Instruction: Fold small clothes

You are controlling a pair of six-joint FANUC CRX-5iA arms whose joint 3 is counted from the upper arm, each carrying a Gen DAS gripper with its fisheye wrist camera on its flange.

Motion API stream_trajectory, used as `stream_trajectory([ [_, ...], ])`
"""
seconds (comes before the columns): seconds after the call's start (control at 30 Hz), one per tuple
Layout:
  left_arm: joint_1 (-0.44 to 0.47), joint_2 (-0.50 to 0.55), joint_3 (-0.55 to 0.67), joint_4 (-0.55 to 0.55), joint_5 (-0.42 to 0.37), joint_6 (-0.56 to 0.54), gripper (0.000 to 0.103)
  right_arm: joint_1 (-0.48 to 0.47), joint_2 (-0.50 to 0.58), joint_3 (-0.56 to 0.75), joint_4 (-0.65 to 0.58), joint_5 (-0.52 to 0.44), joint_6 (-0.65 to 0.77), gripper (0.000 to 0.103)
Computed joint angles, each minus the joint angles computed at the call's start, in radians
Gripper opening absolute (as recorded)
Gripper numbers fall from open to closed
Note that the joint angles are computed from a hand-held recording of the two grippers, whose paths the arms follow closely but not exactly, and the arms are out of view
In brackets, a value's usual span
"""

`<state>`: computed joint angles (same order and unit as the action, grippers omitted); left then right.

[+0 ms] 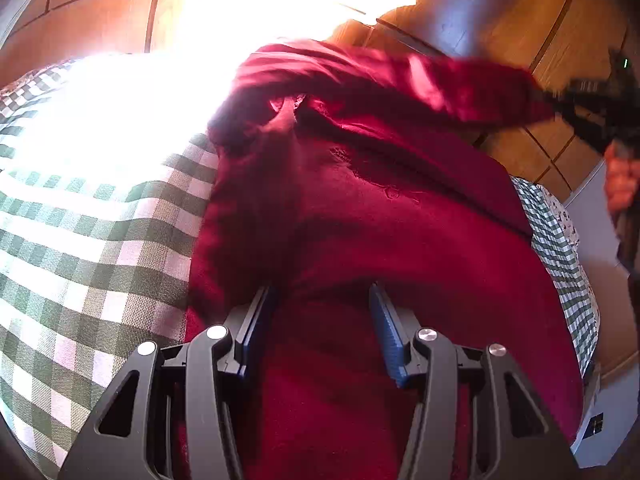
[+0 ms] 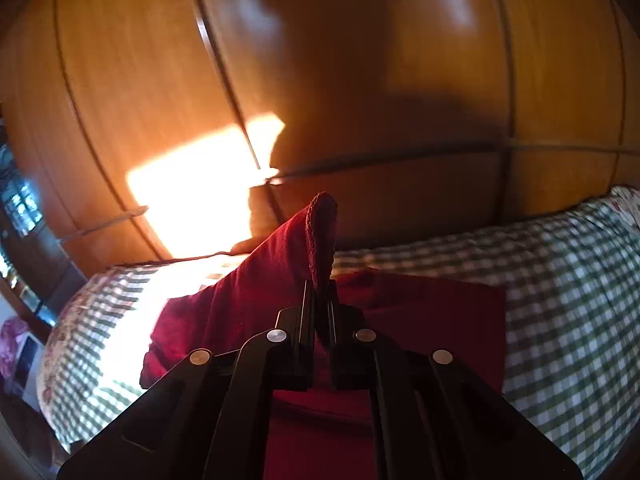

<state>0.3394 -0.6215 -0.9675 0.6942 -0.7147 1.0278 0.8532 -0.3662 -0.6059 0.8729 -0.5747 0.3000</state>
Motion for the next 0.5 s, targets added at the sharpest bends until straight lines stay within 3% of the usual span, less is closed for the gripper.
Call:
stream_trajectory([
  [0.27, 0.022, 0.033, 0.074, -0.061, -0.090, 0.064, 0.048, -0.116, 0.083, -0.092, -0.145, -0.001, -0.040, 0.004],
  [0.4, 0.099, 0.045, 0.101, 0.022, -0.147, 0.031, 0.049, -0.139, 0.091, -0.117, -0.137, 0.050, -0.053, 0.004],
  [0.5, 0.144, 0.109, 0.134, 0.090, -0.134, 0.024, 0.056, -0.140, 0.085, -0.110, -0.162, 0.051, -0.016, 0.004],
])
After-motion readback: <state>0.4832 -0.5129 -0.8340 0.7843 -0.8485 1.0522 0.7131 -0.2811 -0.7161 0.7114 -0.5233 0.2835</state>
